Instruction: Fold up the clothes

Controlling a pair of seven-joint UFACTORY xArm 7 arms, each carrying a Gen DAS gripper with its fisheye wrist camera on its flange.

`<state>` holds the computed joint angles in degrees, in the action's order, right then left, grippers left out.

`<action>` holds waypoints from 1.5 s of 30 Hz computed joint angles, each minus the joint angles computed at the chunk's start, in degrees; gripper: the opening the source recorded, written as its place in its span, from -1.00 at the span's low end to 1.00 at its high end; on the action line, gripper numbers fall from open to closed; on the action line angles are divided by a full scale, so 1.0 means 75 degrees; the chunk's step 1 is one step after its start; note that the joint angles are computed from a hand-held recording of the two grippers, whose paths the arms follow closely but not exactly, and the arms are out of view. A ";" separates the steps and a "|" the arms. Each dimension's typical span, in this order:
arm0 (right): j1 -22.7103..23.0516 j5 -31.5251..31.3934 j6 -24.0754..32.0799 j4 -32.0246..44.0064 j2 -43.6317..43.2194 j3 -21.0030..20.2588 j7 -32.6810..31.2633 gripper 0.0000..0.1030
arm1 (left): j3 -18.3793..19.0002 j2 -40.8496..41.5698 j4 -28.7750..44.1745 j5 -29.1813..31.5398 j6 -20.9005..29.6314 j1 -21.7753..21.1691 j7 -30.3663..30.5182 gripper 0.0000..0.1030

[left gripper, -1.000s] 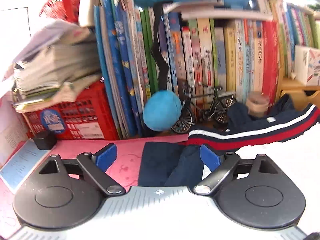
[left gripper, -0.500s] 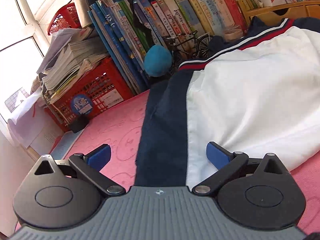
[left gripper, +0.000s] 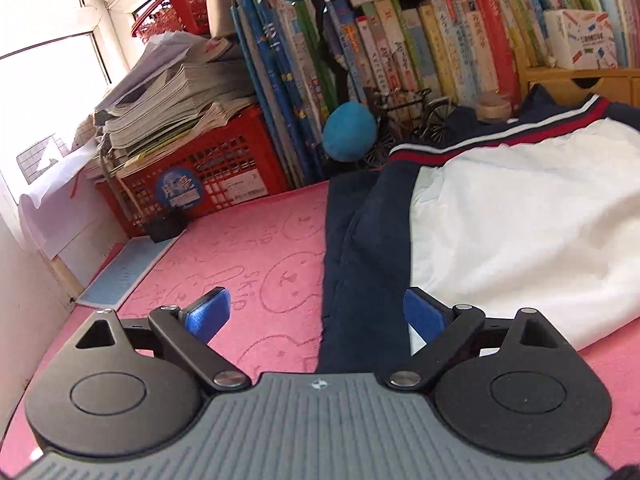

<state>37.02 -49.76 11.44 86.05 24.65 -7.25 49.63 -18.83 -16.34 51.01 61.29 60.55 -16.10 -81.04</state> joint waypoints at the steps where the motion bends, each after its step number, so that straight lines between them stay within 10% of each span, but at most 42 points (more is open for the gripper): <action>1: -0.0200 0.0353 -0.0274 0.0032 0.0040 0.0367 -0.0374 -0.38 | 0.0035 0.0158 0.0217 0.0170 -0.0323 -0.0010 0.0169 0.86; 4: -0.0919 0.1938 -0.0533 0.0621 0.0582 0.1912 -0.2060 -0.35 | 0.0067 0.1163 0.1254 0.0446 -0.0720 -0.0114 0.0787 0.87; 9: -0.1069 0.2844 -0.0377 0.1620 0.1509 0.2965 -0.3542 -0.24 | 0.0573 0.3482 0.3534 0.0301 -0.0586 -0.0498 0.1809 0.87; 22: -0.0444 0.4168 -0.0272 0.2126 0.2129 0.2428 -0.4411 -0.09 | 0.2158 0.5639 0.6110 -0.1633 -0.0936 -0.0457 0.2362 1.00; 26: -0.0380 0.4539 -0.0288 0.2084 0.2105 0.2404 -0.4834 0.08 | 0.2484 0.4965 0.5412 -0.1808 -0.1004 -0.0801 0.2173 0.86; 32: -0.1243 0.5552 -0.0636 0.1717 0.2059 0.3617 -0.6098 0.29 | 0.1902 0.1791 0.1698 0.0649 -0.1275 -0.1316 0.0580 0.86; 37: -0.2301 0.4379 -0.2013 -0.0349 0.0776 0.4581 -0.9206 0.44 | 0.1013 0.0025 -0.0559 0.2631 -0.1861 -0.1313 0.2207 1.00; 41: -0.2246 0.3812 -0.0972 -0.0232 0.0639 0.4836 -1.0771 0.39 | 0.0663 0.0453 -0.0378 0.2608 -0.2267 -0.1059 0.3337 0.99; 45: -0.1170 0.3869 -0.0592 0.0503 0.1056 0.3905 -1.0607 -0.63 | 0.0566 0.1047 0.0110 0.2889 -0.3028 -0.0679 0.2961 0.86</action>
